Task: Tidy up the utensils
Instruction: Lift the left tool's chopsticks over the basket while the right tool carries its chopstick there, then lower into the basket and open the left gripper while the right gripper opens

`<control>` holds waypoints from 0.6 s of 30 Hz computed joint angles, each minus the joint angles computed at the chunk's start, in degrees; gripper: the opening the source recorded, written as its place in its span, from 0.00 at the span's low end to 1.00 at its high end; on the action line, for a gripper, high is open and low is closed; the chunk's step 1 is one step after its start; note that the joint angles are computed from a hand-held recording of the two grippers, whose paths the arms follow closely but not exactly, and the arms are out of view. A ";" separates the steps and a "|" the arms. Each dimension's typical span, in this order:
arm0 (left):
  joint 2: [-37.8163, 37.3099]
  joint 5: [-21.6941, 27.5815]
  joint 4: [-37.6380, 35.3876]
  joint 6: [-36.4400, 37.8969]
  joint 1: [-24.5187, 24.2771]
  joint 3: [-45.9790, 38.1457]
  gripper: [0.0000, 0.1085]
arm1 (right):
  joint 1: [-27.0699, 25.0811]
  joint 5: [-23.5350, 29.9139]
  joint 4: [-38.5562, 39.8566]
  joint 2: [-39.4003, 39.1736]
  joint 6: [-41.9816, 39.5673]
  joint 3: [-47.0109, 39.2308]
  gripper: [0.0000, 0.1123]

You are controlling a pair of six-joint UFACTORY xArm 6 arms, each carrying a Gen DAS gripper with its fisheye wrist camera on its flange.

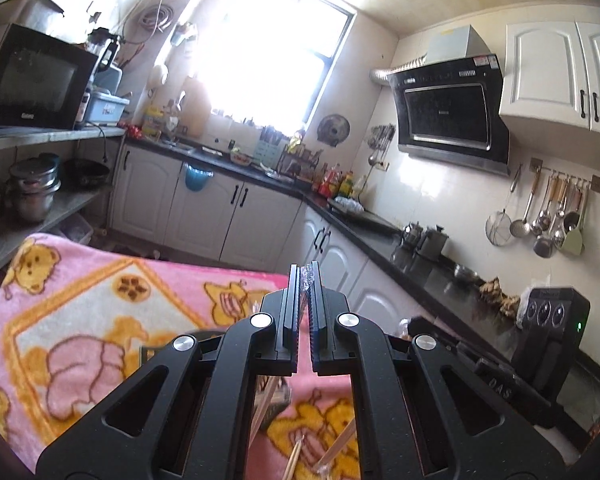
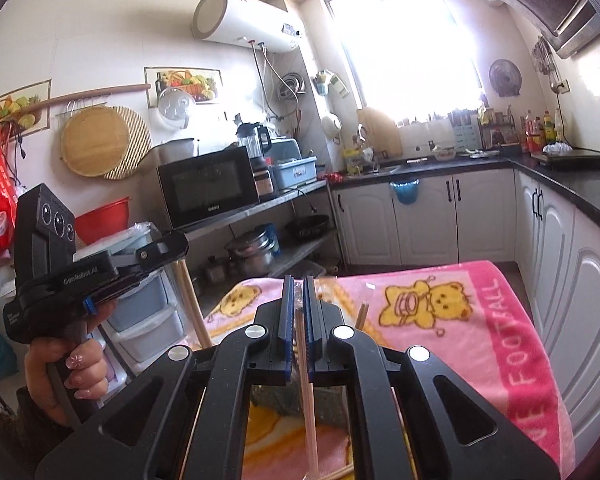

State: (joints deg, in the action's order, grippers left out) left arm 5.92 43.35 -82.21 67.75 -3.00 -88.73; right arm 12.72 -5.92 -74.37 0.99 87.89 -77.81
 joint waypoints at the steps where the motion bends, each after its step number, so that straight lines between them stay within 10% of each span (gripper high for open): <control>1: 0.43 -0.78 -0.31 -0.09 -0.33 -0.88 0.02 | -0.13 -0.01 -0.56 0.46 0.62 -0.89 0.04; 18: 9.61 -12.46 -3.09 -0.99 -4.70 -13.78 0.02 | -0.31 2.31 -9.48 7.22 8.72 -14.12 0.04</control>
